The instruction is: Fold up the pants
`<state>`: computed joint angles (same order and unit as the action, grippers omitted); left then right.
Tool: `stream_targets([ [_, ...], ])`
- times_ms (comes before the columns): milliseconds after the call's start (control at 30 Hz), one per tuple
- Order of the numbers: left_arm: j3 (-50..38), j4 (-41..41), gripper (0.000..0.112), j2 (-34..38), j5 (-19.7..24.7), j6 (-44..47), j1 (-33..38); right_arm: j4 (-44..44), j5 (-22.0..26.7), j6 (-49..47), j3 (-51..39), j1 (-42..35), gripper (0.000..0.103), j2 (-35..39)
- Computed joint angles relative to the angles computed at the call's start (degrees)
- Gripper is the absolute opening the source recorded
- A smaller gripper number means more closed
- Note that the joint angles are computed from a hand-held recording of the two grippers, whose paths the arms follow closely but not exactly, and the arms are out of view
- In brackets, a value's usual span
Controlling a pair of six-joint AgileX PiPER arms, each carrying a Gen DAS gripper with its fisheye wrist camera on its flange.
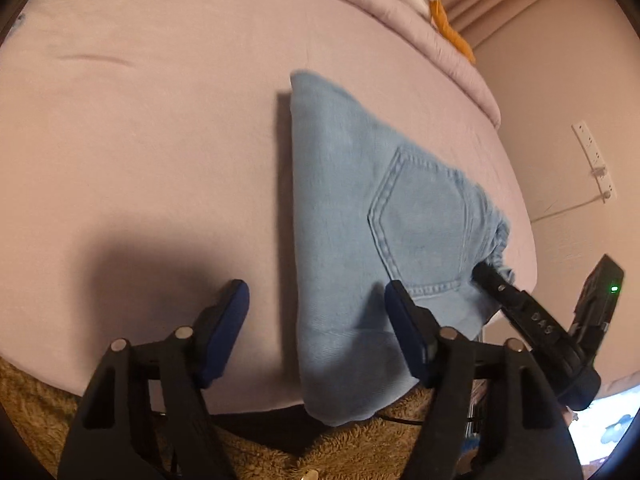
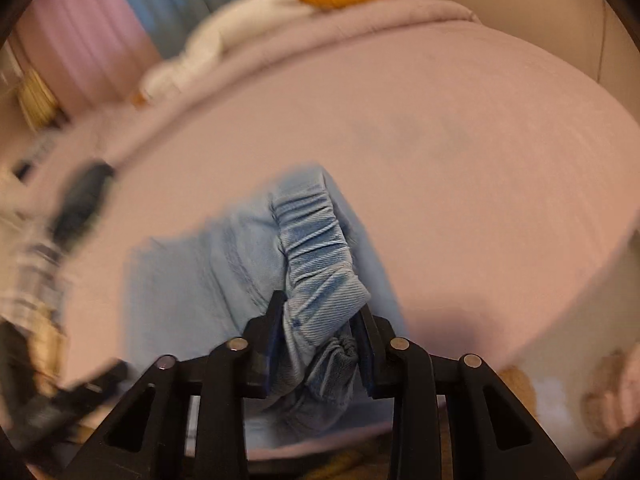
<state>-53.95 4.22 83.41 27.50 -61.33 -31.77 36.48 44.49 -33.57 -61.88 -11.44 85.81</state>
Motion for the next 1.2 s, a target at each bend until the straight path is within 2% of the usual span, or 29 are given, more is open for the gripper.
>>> stream_targets([
  [100, -0.3, 3.3, 0.069, 0.4, -0.3, -2.8, -0.6, -2.5, 2.8, 1.9, -3.2, -0.1, 0.036, 0.1],
  [200, -0.3, 3.5, 0.065, 0.5, -0.4, -2.9, -0.6, -8.2, 1.7, 6.0, -5.5, 1.9, 0.042, -1.7],
  [300, -0.1, 5.7, 0.06, 0.8, -1.1, -5.2, -1.5, -15.7, -3.8, 11.2, -5.4, 5.0, 0.056, -5.3],
  [367, 0.3, 6.1, 0.058, 0.9, -2.0, -6.2, -2.2, -14.3, -5.6, 9.5, -5.4, 6.1, 0.06, -6.3],
  [467, -0.1, 7.0, 0.056, 2.0, -3.3, -6.9, -3.6, -8.7, 0.4, 4.2, -9.8, 8.1, 0.061, -3.6],
  [533, 0.5, 9.3, 0.05, 1.9, -4.2, -9.3, -4.8, -5.5, 4.2, 0.4, -13.0, 11.0, 0.061, -1.0],
  [600, 1.4, 12.5, 0.048, 1.8, -4.8, -12.9, -5.8, -4.4, 7.7, -1.1, -17.5, 15.6, 0.061, 3.1],
  [733, 3.0, 12.7, 0.036, 0.9, -6.4, -13.4, -5.6, -6.0, 13.5, 0.2, -25.7, 22.3, 0.061, 11.4],
  [800, 4.1, 12.3, 0.035, 0.6, -7.9, -13.3, -5.2, -8.5, 15.3, 3.1, -30.8, 25.6, 0.061, 16.4],
  [900, 4.6, 13.8, 0.034, 0.3, -8.1, -15.0, -5.7, -17.8, 11.4, 8.7, -32.1, 30.1, 0.061, 18.7],
  [1067, 3.5, 18.1, 0.034, 1.0, -6.5, -18.5, -7.2, -21.6, 12.9, 10.3, -35.1, 31.9, 0.061, 21.9],
  [1200, 2.6, 19.7, 0.033, 1.9, -6.4, -20.2, -7.8, -29.6, 8.6, 13.3, -34.2, 36.0, 0.061, 22.1],
])
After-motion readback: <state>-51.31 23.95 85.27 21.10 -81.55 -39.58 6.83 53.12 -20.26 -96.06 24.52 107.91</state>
